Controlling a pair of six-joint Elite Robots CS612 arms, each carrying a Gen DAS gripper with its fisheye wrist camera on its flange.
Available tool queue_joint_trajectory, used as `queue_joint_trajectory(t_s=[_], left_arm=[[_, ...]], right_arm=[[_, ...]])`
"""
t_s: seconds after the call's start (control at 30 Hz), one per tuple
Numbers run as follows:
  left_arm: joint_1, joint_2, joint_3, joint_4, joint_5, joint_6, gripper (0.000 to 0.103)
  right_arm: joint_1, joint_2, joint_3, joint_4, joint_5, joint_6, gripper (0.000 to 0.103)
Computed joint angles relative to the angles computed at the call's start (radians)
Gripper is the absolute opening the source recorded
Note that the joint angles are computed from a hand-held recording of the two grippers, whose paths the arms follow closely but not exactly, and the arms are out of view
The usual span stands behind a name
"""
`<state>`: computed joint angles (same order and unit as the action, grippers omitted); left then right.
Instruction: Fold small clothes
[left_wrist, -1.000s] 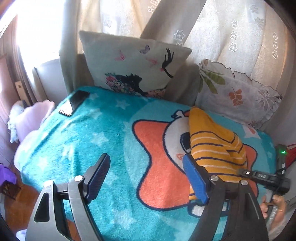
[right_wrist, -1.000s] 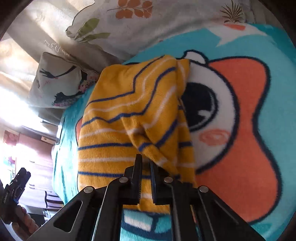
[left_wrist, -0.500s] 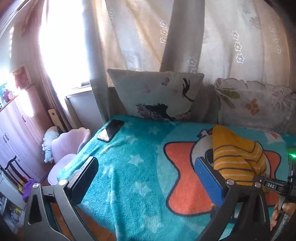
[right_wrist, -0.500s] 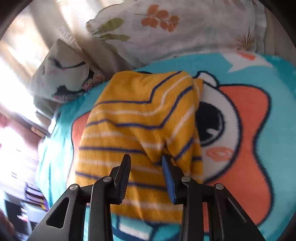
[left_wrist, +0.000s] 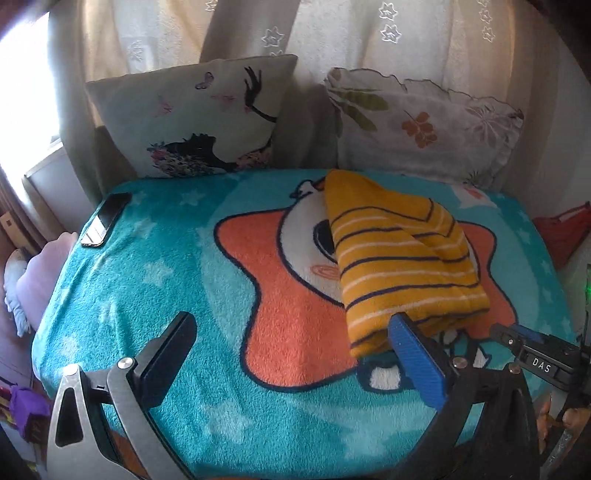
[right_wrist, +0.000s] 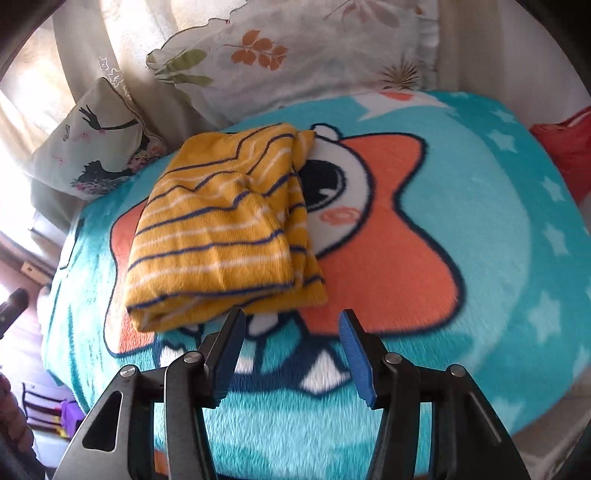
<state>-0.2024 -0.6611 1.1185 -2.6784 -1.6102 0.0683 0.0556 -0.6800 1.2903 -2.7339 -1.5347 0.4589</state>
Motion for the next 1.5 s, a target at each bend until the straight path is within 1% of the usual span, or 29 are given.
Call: queue_joint_trajectory(t_s=[0.1,0.2,0.33,0.43,0.6,0.9,1.17,1.4,1.5], left_arm=[[0.004,0.002,-0.005,0.016,-0.044,0.044,0.103],[0.014,0.003,-0.011,0.030,-0.089,0.080,0.103],[0.030,0.007,-0.024,0.056,-0.139,0.111,0.103],[0.038,0.010,-0.030,0.076,-0.155,0.132,0.103],[0.050,0.014,-0.036,0.101,-0.182,0.161,0.103],[0.063,0.026,-0.055,0.152,-0.219,0.193,0.103],[0.068,0.029,-0.057,0.166,-0.246,0.218,0.103],[0.066,0.033,-0.064,0.200,-0.270,0.217,0.103],[0.059,0.030,-0.056,0.200,-0.261,0.211,0.103]], right_arm=[[0.020,-0.012,0.012,0.007,-0.041,0.034,0.060],[0.039,-0.007,-0.001,0.034,-0.058,0.049,0.060],[0.066,0.007,-0.032,0.067,-0.086,0.046,0.060],[0.083,0.017,-0.054,0.084,-0.101,0.047,0.060],[0.100,0.033,-0.087,0.120,-0.112,0.062,0.062],[0.114,0.041,-0.106,0.166,-0.132,0.101,0.063],[0.118,0.041,-0.103,0.183,-0.142,0.140,0.063],[0.120,0.032,-0.089,0.199,-0.157,0.150,0.064],[0.116,0.025,-0.071,0.195,-0.155,0.154,0.064]])
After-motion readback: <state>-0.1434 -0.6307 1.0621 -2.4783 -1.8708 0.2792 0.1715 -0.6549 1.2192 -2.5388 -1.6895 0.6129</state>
